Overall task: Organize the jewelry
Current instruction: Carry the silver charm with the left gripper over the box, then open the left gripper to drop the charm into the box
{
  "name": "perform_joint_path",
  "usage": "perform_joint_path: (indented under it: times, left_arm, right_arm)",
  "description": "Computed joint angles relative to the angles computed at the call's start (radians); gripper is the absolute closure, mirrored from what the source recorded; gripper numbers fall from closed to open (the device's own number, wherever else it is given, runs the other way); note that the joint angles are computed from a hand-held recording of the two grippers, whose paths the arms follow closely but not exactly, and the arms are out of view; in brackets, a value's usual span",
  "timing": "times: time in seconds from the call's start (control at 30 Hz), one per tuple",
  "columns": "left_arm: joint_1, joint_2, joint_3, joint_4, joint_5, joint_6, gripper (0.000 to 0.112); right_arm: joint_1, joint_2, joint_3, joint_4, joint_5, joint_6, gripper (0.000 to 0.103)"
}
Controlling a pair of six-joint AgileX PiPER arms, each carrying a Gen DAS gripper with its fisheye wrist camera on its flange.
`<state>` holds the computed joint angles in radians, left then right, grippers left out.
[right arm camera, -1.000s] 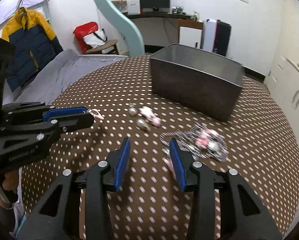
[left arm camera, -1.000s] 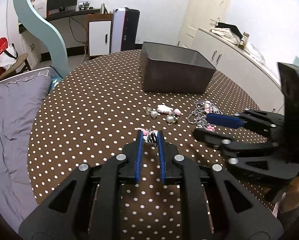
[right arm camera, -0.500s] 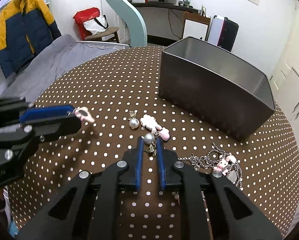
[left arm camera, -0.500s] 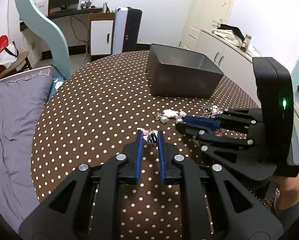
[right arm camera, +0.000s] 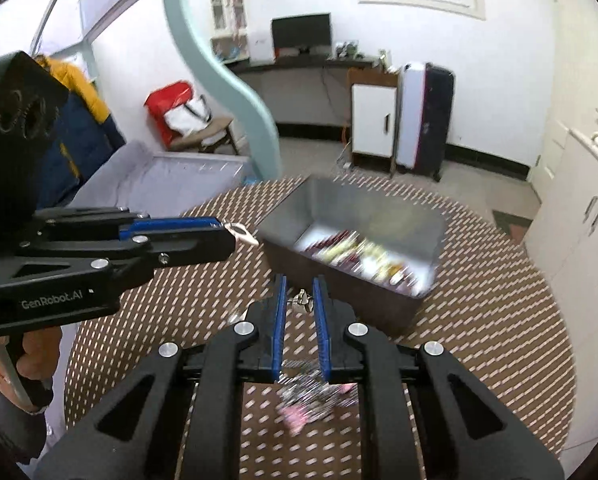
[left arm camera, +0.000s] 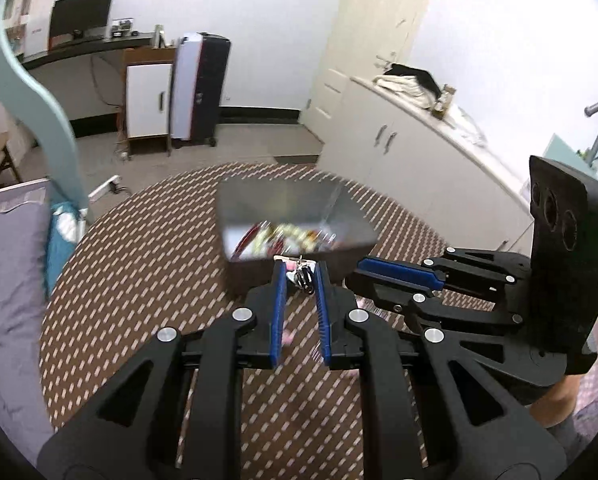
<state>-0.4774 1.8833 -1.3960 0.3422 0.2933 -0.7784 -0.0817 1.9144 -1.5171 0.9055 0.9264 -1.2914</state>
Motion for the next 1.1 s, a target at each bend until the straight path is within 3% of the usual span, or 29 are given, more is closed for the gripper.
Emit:
perform_joint_path:
  times: [0.2,0.37,0.5,0.83,1.03,1.07,1.1]
  left_arm:
    - [0.049,0.17,-0.315,-0.272,0.172,0.266,0.098]
    - [0.065,0.312,-0.541,-0.311,0.322,0.291,0.098]
    - [0.066,0.37,-0.613,-0.33,0.373,0.297,0.097]
    - [0.07,0.374,-0.593,-0.337,0.376,0.287,0.097]
    - [0.047,0.3,-0.485,-0.258,0.328,0.229,0.097]
    - [0.043,0.287,-0.469,-0.244,0.321,0.217,0.092]
    - [0.035,0.261,-0.432,-0.215,0.304,0.191,0.074]
  right_arm:
    - [-0.015,0.123,-0.215,-0.026,0.051,0.151,0.092]
    - [-0.003,0.203,-0.315,-0.069,0.069,0.234,0.092]
    - [0.003,0.232,-0.348,-0.087,0.075,0.266,0.091]
    - [0.012,0.261,-0.383,-0.103,0.082,0.305,0.091]
    - [-0.013,0.208,-0.323,-0.058,0.073,0.259,0.091]
    - [-0.02,0.188,-0.296,-0.045,0.067,0.239,0.091]
    - [-0.026,0.166,-0.264,-0.032,0.058,0.217,0.089]
